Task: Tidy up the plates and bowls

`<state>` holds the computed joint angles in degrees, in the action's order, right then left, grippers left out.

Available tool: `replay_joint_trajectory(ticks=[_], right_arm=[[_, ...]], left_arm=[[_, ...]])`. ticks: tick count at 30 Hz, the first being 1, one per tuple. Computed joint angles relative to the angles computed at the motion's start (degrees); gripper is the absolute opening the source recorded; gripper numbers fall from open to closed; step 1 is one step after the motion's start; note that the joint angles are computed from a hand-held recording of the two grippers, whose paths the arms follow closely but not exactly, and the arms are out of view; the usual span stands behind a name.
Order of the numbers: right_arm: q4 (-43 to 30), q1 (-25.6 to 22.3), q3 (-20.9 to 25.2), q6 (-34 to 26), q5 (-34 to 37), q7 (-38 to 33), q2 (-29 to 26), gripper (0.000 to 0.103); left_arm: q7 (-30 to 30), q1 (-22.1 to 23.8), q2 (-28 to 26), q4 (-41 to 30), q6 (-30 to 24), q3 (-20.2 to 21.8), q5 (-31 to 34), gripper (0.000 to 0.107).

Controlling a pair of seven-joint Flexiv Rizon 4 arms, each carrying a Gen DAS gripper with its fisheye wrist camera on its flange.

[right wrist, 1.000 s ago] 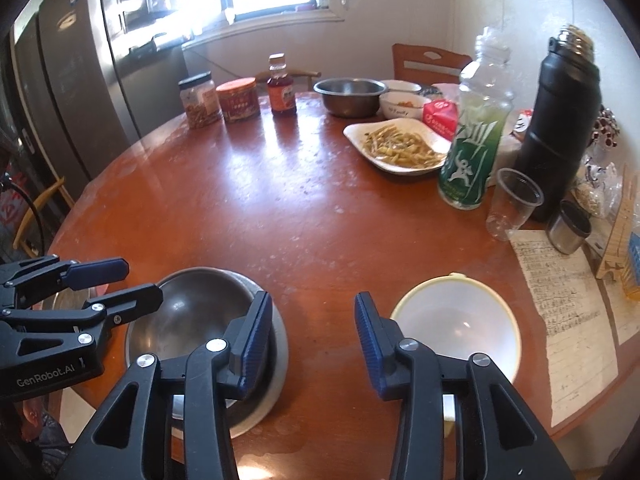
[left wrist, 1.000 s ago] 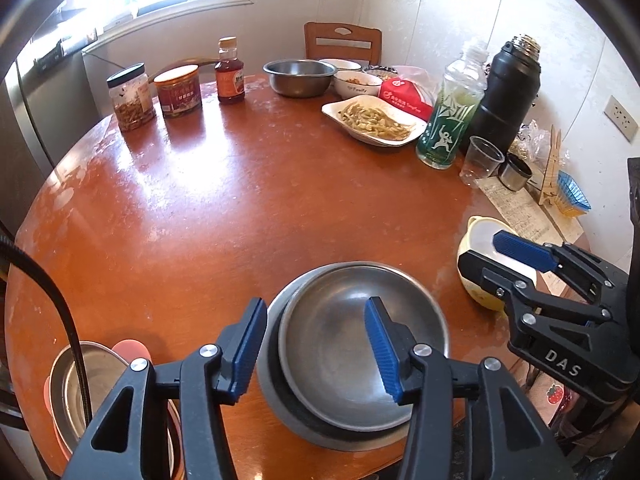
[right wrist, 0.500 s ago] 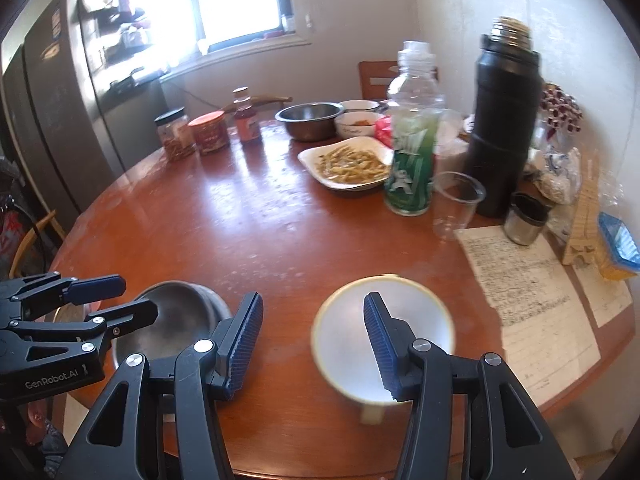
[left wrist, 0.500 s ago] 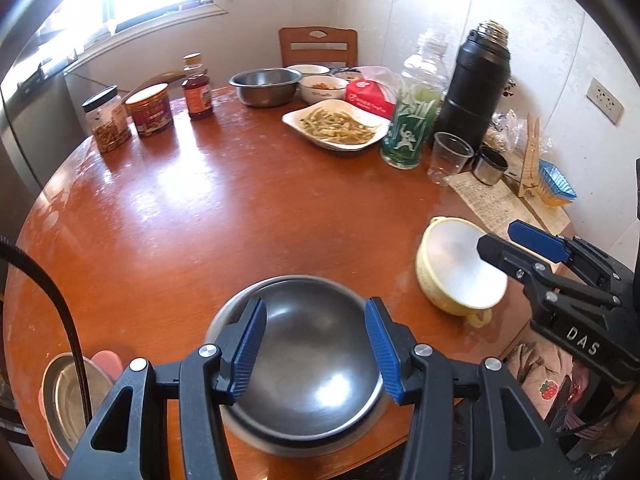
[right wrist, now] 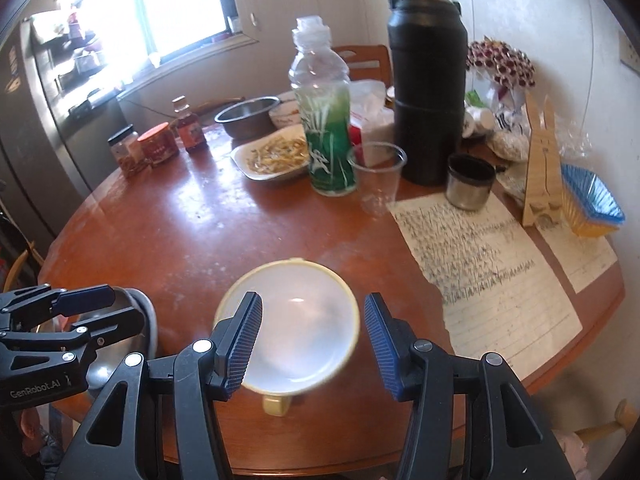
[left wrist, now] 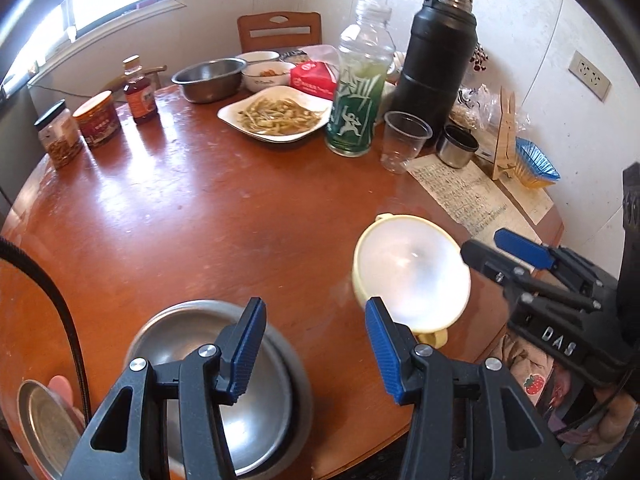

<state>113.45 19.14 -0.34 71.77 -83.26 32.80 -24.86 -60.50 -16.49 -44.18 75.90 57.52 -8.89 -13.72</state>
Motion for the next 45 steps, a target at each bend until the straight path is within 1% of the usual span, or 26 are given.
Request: replay_joint_trajectory(ticks=[6, 11, 15, 17, 23, 29, 30, 32, 33, 35, 39, 43, 45], right_arm=[[0.51, -1.15, -0.39, 2.94, 0.36, 0.02, -1.03, 0.055], [0.45, -1.2, -0.88, 4.29, 2.47, -1.5, -2.11, 0.055], [0.22, -0.69, -1.55, 5.04, 4.63, -3.23, -3.01, 0.055], [0.15, -0.39, -2.29, 5.91, 4.43, -3.16, -3.33, 0.055], [-0.01, 0.64, -3.37, 6.83, 7.97, -6.01, -4.25, 0.055], [0.22, 1.96, -4.78, 7.47, 10.27, -7.5, -4.61, 0.054], [0.25, 2.13, -5.03, 7.64, 10.48, -7.65, -4.69, 0.053], [0.23, 2.39, -5.03, 7.51, 11.95, -9.07, -4.94, 0.043], [0.18, 2.64, -5.37, 7.76, 12.11, -9.36, -5.11, 0.041], [0.14, 3.29, -6.04, 7.82, 12.29, -9.45, -5.19, 0.032], [-0.09, 3.82, -6.76, 8.38, 12.52, -9.79, -5.64, 0.026], [-0.24, 4.37, -7.48, 9.09, 12.91, -10.29, -6.05, 0.019], [-0.26, 4.85, -8.15, 9.29, 12.19, -10.12, -6.02, 0.017]], left_arm=[[-1.88, -1.82, -3.02, -4.76, -3.67, 0.59, 0.66, 0.051], [-2.77, -3.23, -5.39, -8.41, -6.21, 1.13, 1.97, 0.051], [-3.72, -4.01, -7.26, -11.3, -8.27, 1.85, 2.95, 0.051], [-4.28, -4.32, -8.21, -12.87, -9.43, 2.32, 3.48, 0.051], [-5.46, -4.79, -10.37, -16.46, -12.03, 2.99, 4.65, 0.051], [-5.62, -4.9, -11.39, -17.87, -12.8, 2.89, 5.07, 0.051], [-5.61, -4.89, -11.57, -18.16, -13.0, 2.86, 5.06, 0.051], [-6.05, -5.05, -11.78, -18.49, -13.15, 3.18, 5.31, 0.051], [-6.13, -5.06, -11.87, -18.62, -13.24, 3.21, 5.38, 0.051], [-6.82, -5.2, -12.17, -19.18, -13.78, 3.59, 5.62, 0.051], [-7.78, -5.36, -12.63, -19.97, -14.47, 4.07, 6.28, 0.051], [-7.58, -5.18, -12.69, -19.87, -14.42, 3.73, 6.42, 0.051], [-7.33, -5.21, -12.66, -19.69, -14.42, 3.62, 6.5, 0.05]])
